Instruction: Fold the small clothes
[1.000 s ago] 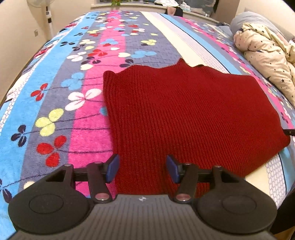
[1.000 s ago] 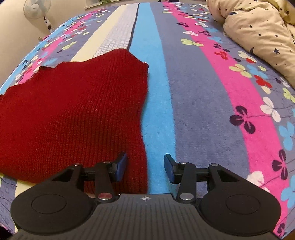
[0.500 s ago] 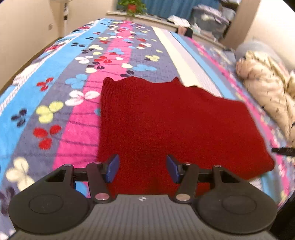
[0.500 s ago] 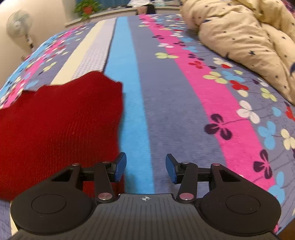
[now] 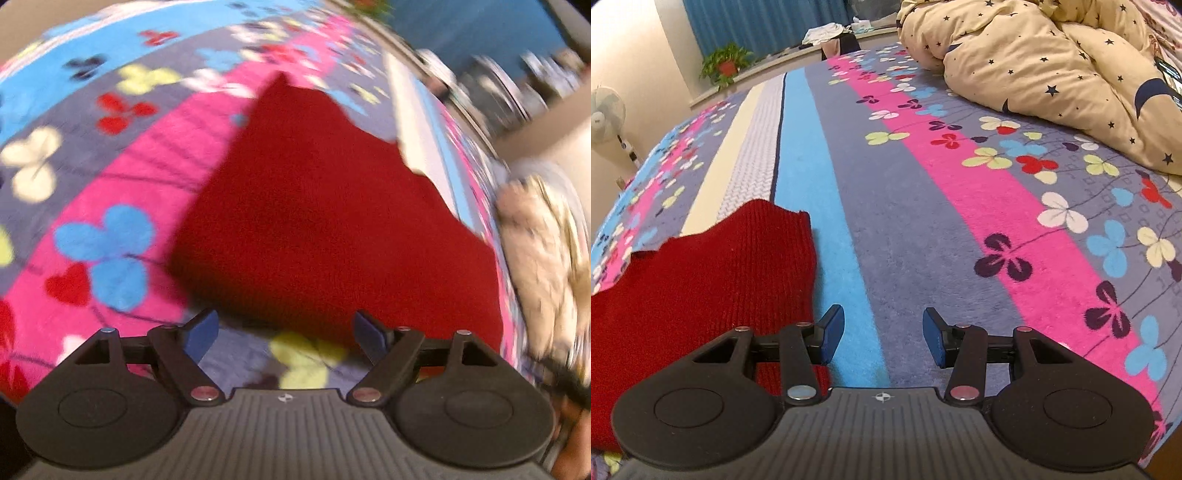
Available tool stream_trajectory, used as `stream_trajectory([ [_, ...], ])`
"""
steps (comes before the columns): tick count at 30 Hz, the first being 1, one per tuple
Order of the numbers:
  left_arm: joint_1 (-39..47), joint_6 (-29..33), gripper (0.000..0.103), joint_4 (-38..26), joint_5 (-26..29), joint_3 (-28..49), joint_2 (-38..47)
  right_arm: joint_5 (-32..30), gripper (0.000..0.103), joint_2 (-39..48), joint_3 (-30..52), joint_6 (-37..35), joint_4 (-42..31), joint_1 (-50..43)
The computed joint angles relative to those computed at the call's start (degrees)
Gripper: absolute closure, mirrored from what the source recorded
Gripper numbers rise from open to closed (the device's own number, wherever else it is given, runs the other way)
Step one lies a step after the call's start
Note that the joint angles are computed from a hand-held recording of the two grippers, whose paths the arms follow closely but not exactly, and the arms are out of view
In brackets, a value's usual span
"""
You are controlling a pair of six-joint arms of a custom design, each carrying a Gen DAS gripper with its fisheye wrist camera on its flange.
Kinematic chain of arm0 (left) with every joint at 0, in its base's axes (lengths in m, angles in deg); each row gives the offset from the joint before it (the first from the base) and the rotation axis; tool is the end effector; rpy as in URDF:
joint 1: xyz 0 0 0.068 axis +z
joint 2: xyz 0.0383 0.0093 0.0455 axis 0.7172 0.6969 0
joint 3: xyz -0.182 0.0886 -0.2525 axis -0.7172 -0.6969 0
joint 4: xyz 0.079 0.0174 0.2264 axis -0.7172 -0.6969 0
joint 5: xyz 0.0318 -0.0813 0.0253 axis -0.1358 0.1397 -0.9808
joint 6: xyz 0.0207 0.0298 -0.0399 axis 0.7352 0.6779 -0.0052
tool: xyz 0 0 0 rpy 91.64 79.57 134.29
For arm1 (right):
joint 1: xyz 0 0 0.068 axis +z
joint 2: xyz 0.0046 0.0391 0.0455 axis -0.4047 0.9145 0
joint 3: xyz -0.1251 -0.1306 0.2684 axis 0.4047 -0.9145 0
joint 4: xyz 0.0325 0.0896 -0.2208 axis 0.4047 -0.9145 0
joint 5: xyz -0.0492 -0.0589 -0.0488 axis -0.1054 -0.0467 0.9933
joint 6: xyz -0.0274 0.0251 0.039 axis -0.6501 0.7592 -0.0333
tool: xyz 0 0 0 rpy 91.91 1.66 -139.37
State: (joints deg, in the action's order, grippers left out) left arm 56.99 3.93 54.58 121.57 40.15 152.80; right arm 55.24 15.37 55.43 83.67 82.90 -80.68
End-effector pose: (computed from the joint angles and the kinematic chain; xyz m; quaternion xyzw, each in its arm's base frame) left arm 0.3012 0.0397 0.2015 -0.0151 0.9442 -0.2566 0.2057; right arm 0.1138 -0.1541 0.2070 0.3835 0.8483 -0.0352 0.3635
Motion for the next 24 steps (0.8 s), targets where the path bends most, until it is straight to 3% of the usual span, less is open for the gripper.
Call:
stream_trajectory([
  [6, 1.38, -10.49, 0.019, 3.34, -0.63, 0.92, 2.99, -3.04, 0.054, 0.36, 0.9, -0.82, -0.58, -2.53],
  [13, -1.56, -17.26, 0.023, 9.09, -2.91, -0.77, 3.77, -4.74, 0.054, 2.17, 2.05, -1.04, -0.68, -3.93],
  [18, -4.44, -18.38, 0.071, 11.86, -8.07, -2.68, 2.36, -4.5, 0.054, 2.99, 2.8, -0.04, -0.7, -5.1],
  [21, -9.55, -17.19, 0.085, 8.28, -16.46, -0.25, -0.74, -4.02, 0.054, 3.21, 3.29, 0.67, -0.82, -6.51],
  [24, -18.77, -17.45, 0.087, 8.76, -27.23, 0.78, -6.95, -2.91, 0.054, 2.77, 3.34, 0.67, 0.22, -7.64],
])
